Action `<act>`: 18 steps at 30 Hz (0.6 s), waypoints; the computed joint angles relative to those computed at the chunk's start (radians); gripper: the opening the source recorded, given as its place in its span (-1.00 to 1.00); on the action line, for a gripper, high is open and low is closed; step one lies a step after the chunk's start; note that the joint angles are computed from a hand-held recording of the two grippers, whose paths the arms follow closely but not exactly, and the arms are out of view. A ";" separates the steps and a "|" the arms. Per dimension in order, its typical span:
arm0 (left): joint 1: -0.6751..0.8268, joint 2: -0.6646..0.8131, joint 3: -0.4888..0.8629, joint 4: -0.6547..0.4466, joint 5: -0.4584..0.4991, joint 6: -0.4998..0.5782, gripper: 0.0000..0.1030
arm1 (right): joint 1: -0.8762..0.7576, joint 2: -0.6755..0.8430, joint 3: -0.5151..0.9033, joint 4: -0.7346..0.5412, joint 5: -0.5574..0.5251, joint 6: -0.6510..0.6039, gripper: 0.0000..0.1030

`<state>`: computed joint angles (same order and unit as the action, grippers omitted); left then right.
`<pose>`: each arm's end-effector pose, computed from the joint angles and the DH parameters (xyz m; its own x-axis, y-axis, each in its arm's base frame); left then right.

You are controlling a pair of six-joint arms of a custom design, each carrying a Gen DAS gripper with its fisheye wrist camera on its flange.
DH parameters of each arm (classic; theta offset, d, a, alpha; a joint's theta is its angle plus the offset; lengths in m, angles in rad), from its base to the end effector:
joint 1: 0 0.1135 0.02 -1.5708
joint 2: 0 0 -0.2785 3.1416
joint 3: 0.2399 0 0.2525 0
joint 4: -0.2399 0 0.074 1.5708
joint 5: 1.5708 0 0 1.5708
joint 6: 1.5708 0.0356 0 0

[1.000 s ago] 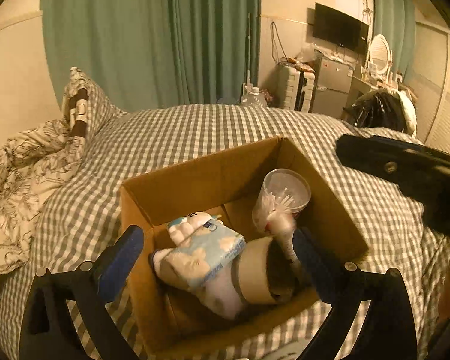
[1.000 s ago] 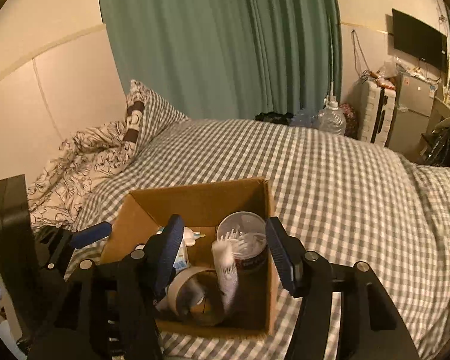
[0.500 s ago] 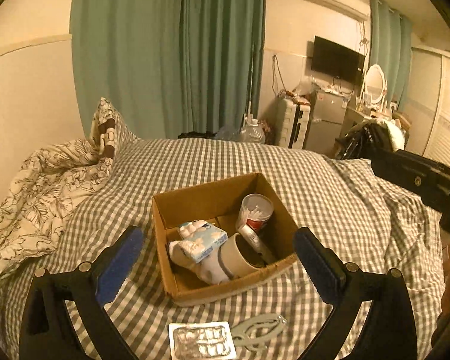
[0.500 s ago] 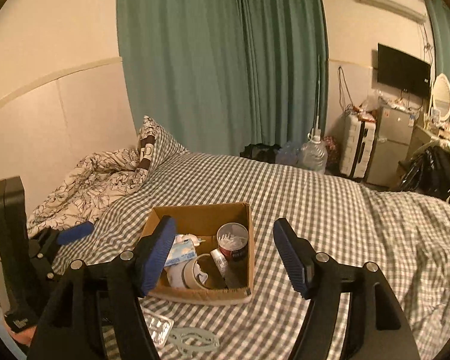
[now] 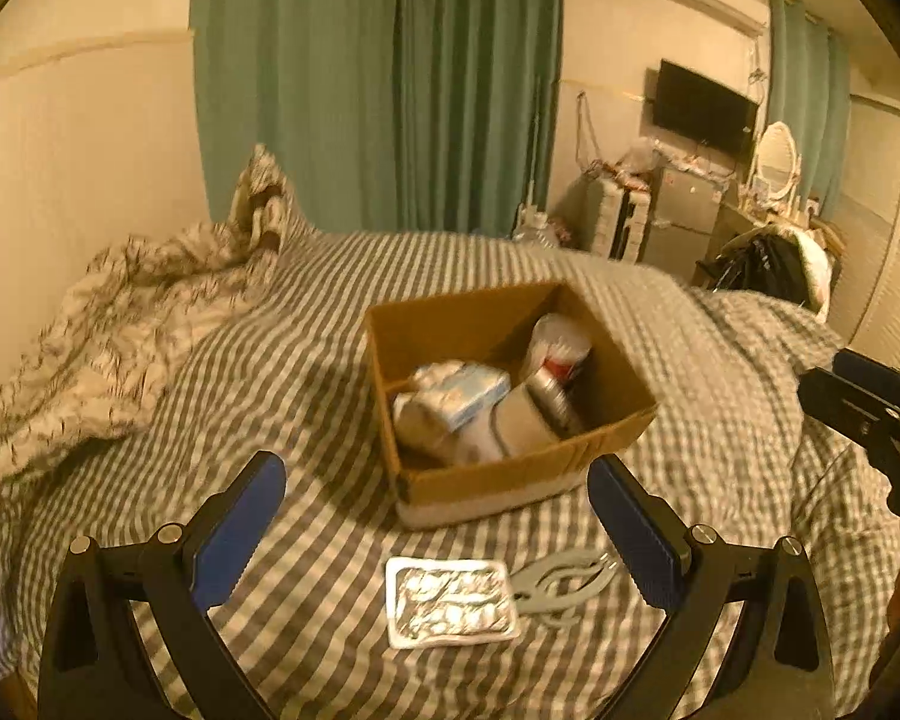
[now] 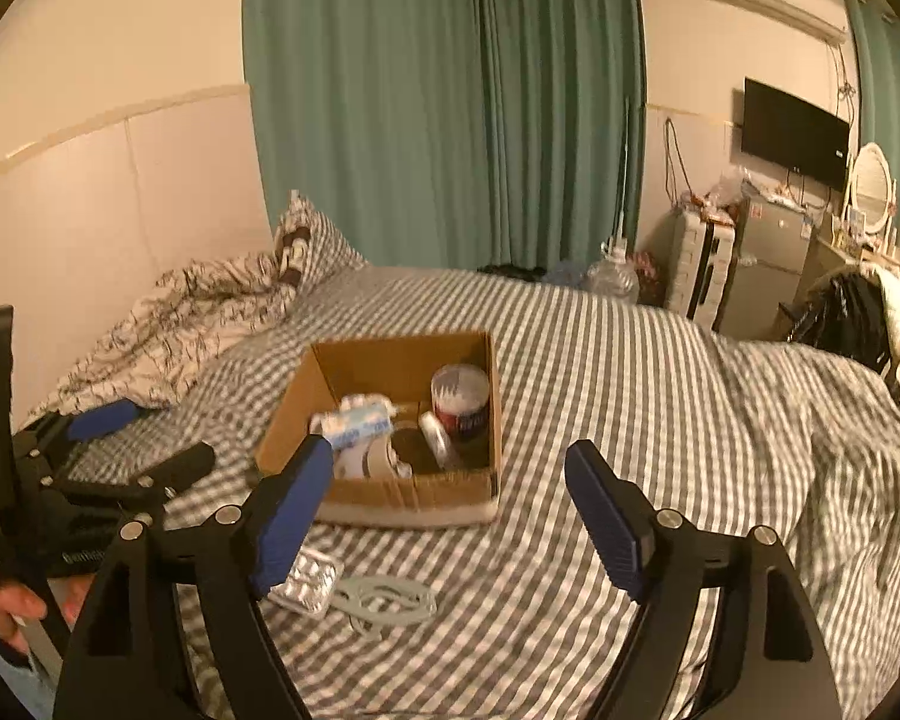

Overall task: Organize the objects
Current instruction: 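Grasp the foil blister pack with the left gripper while the right grasps the grey clip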

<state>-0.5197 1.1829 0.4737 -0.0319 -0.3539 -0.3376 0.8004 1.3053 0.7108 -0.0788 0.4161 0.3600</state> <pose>0.1963 -0.0981 0.1846 -0.6337 0.0046 -0.7736 0.0361 0.9991 -0.0236 0.1963 0.1816 0.2281 -0.5601 -0.1145 -0.8204 -0.2554 0.9660 0.0395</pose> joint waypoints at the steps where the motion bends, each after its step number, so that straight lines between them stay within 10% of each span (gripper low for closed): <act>1: 0.010 0.023 -0.018 0.026 0.003 -0.002 1.00 | -0.003 0.014 -0.013 0.018 0.000 0.002 0.56; 18: 0.100 0.548 -0.084 0.434 0.059 0.007 1.00 | -0.086 0.408 -0.115 0.415 -0.073 -0.032 0.56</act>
<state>-0.4201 1.7309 0.3900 0.4019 -0.2945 -0.3309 0.7146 1.7133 0.5960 0.3366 0.3435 0.3282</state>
